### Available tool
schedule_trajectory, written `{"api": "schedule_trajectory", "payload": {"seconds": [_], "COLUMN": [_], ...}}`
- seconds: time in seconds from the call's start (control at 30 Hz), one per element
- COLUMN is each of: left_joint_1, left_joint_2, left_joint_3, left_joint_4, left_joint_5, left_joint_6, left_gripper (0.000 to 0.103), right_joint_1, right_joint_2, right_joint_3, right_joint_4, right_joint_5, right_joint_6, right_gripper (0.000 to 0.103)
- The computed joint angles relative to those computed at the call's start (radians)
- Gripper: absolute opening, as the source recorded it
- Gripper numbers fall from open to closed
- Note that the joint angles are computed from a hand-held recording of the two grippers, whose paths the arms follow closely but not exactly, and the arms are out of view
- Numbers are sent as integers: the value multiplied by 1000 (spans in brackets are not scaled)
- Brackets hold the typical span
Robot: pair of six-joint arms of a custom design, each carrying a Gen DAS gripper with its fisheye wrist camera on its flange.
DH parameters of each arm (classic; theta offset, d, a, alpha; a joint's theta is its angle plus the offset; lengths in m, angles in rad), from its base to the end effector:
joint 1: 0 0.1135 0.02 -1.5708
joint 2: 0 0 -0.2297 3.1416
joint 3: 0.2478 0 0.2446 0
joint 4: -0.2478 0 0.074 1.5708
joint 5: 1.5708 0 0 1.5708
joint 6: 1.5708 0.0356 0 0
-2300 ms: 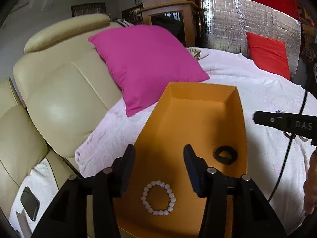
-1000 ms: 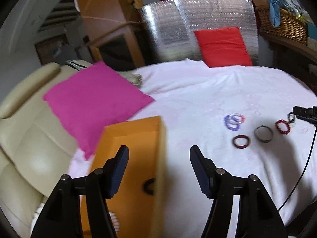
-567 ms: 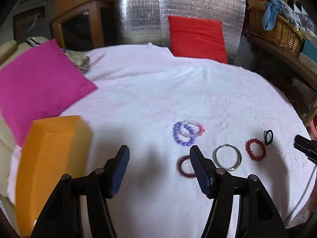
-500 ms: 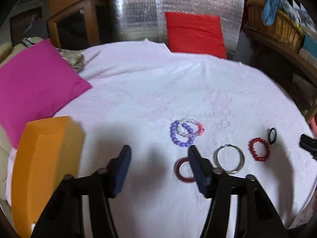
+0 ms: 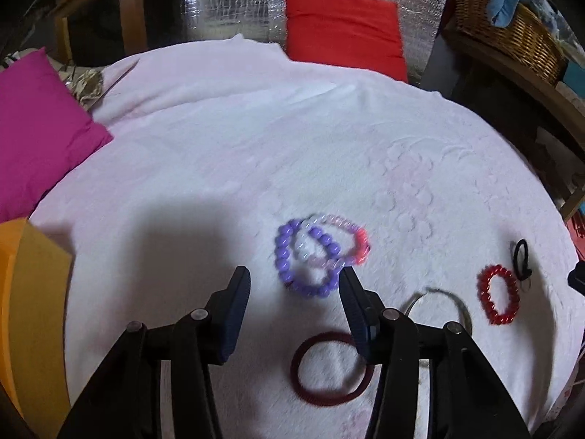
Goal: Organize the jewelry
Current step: 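Grasp the purple bead bracelet with the left tool while the right tool grasps the black keychain loop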
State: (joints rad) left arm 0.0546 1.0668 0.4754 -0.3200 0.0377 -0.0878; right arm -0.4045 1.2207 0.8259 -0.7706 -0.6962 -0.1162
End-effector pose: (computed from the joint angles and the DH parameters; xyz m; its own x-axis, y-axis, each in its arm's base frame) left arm 0.2063 0.0099 0.1456 -0.7834 -0.1306 -0.6077 -0.1005 0.9914 -0.0834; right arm 0.2141 -0.0668 0.2003 -0.8471 0.2659 -0.4600 -0.0289 0.8414 0.5396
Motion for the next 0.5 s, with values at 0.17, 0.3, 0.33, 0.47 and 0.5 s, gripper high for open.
{"api": "schedule_trajectory", "payload": {"seconds": [0.17,0.3,0.33,0.47,0.5], "left_joint_1": [6,17,20,47,44], "left_joint_2": [44,69,88,177,201], "left_joint_3": [24,37,43,66,74], "left_joint_4": [30,57,63,88,94], "left_joint_5": [82,135,135,193,185], "left_joint_6": [-3,4,0,-6,-8], "left_gripper": [33,32,32,31,31], "right_joint_1": [25,39,43,48,49], "right_joint_2": [14,12,10,14,16], "right_joint_3": [-1,-8,-11,-12,-12], "right_joint_4": [31,43,48,54,57], "right_joint_5": [25,35,37,40,41], "right_joint_6": [48,71,75,85,86], "right_gripper": [31,31,31,31,31]}}
